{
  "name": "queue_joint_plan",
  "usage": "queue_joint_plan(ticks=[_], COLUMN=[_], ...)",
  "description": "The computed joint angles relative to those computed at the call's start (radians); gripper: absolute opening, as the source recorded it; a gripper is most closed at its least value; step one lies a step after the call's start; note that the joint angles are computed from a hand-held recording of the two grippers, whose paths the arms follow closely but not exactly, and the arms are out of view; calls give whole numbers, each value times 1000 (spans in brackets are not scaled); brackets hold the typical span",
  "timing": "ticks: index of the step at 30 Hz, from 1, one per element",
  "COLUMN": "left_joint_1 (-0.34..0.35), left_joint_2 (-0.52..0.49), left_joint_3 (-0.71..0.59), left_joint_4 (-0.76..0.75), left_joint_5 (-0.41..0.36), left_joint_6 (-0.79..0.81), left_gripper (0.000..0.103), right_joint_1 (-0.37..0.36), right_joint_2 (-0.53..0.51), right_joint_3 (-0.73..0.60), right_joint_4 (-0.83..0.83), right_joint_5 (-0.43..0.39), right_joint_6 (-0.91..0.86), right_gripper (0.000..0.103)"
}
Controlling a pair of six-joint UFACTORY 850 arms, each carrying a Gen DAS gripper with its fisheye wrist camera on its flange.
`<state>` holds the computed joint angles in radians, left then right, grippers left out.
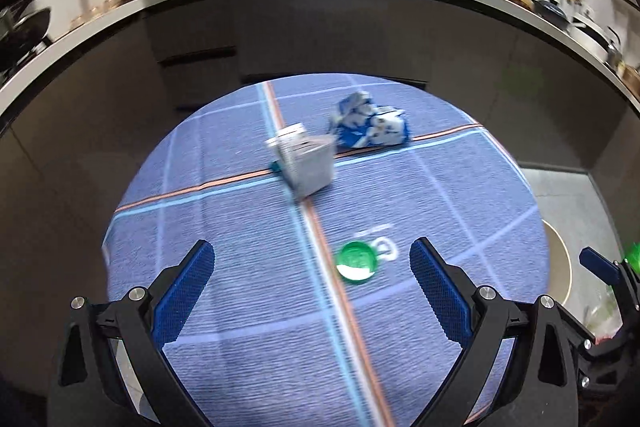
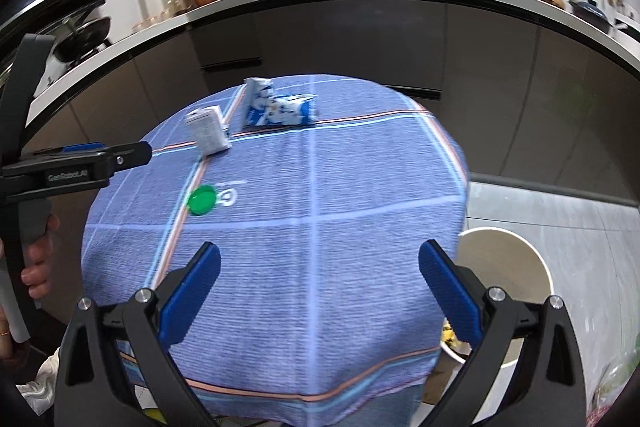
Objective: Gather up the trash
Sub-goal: 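Move both open tools back over the table, then grasp the green bottle cap with the right tool while the left tool grasps the white paper packet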
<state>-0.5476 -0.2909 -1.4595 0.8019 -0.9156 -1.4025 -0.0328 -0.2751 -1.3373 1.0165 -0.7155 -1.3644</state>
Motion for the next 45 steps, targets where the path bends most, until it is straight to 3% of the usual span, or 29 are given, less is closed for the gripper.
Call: queue_joint_plan(ticks=[9, 12, 16, 21, 28, 32, 38, 45], left_joint_1=[39, 51, 71, 97, 135, 153, 185, 228], left_joint_2=[78, 101, 130, 163, 190, 186, 139, 41], left_joint_3=[108, 138, 177, 223, 264, 263, 223, 123], left_joint_4=[2, 9, 10, 20, 19, 13, -23, -145], left_joint_5=[34, 46, 77, 130, 231, 274, 342, 429], left_joint_6=[-54, -73, -92, -104, -99, -71, 7, 185], left_gripper=[95, 95, 95, 94, 94, 94, 91, 72], right_joint_1=[81, 112, 152, 194, 249, 266, 285, 263], right_joint_2=[9, 0, -17, -61, -119, -143, -160, -151], right_joint_3=[3, -7, -21, -61, -108, -128, -133, -123], right_joint_4=[-45, -67, -101, -147, -193, -209, -227, -201], right_joint_5=[-3, 1, 12, -4, -4, 6, 42, 47], right_joint_6=[19, 35, 62, 107, 146, 162, 150, 119], right_gripper=[98, 91, 72, 58, 54, 54, 37, 36])
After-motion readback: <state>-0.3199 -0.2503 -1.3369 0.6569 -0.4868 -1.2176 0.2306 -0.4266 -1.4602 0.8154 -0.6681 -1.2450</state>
